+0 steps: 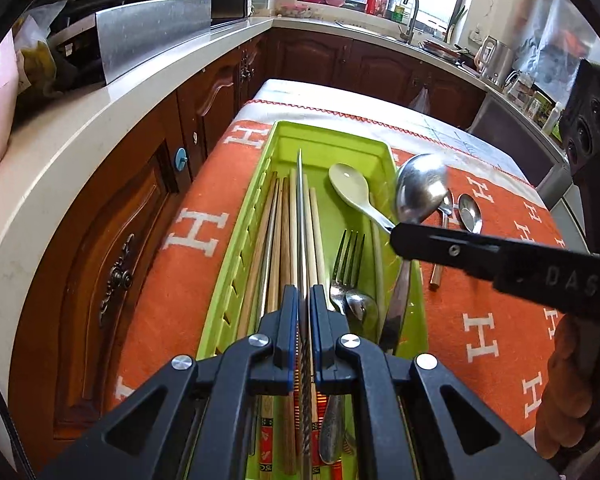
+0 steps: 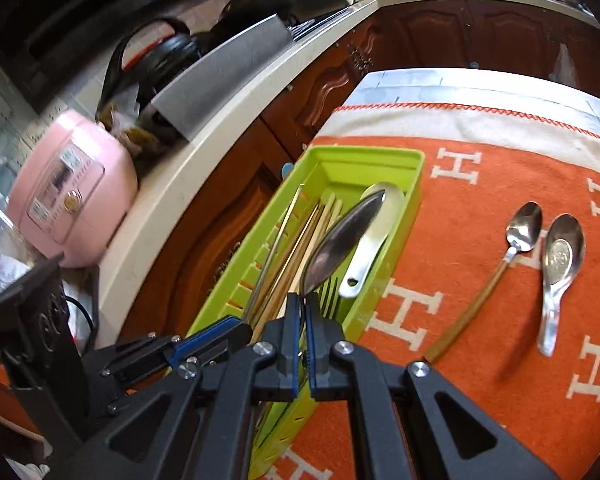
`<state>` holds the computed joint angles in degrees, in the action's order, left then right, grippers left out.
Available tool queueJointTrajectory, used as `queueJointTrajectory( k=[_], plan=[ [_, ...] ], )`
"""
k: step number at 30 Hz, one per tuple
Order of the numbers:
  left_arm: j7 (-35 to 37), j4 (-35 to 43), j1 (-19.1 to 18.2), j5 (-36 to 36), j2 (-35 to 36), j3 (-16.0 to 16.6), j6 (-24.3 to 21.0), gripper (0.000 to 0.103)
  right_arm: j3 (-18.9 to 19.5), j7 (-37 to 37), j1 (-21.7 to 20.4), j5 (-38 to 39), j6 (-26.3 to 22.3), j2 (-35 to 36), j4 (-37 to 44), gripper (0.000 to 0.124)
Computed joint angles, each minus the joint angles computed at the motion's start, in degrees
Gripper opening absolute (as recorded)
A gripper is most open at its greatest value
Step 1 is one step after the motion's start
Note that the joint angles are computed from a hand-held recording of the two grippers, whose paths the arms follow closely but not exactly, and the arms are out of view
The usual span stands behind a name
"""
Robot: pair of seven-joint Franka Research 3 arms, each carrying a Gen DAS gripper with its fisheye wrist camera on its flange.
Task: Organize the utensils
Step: 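Lower both held spoons into the green tray and open both grippers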
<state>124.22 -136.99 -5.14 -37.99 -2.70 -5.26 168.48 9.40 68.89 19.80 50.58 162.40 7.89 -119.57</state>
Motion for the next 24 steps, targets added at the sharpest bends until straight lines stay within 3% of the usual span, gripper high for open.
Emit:
queueJointTrajectory(
  k=[9, 16, 21, 24],
  plan=[
    [-3.99, -0.05, 0.51, 2.25, -0.13, 0.31, -1.04, 0.007, -2.17, 13.60, 2.07, -16.60, -2.55, 1.08, 0.67, 0.006],
    [-6.39, -0.89, 0.40, 3.10, -1.27, 0.64, -1.66, 0.019, -0.48, 8.93, 0.75, -10.52, -2.36, -2.10, -2.42, 0.006],
    [-6.15, -1.55, -0.50, 3.04, -2.58, 0.96, -2.63, 0.020, -0.72, 7.16, 1.60, -8.15, -0.07, -5.90, -6.78, 0.006],
    [-5.82, -2.10, -1.45, 3.06, -3.63, 1.19, -2.85, 0.027, -1.12, 5.77, 2.39, -6.82, 1.34, -8.75, -9.83, 0.006]
  ],
)
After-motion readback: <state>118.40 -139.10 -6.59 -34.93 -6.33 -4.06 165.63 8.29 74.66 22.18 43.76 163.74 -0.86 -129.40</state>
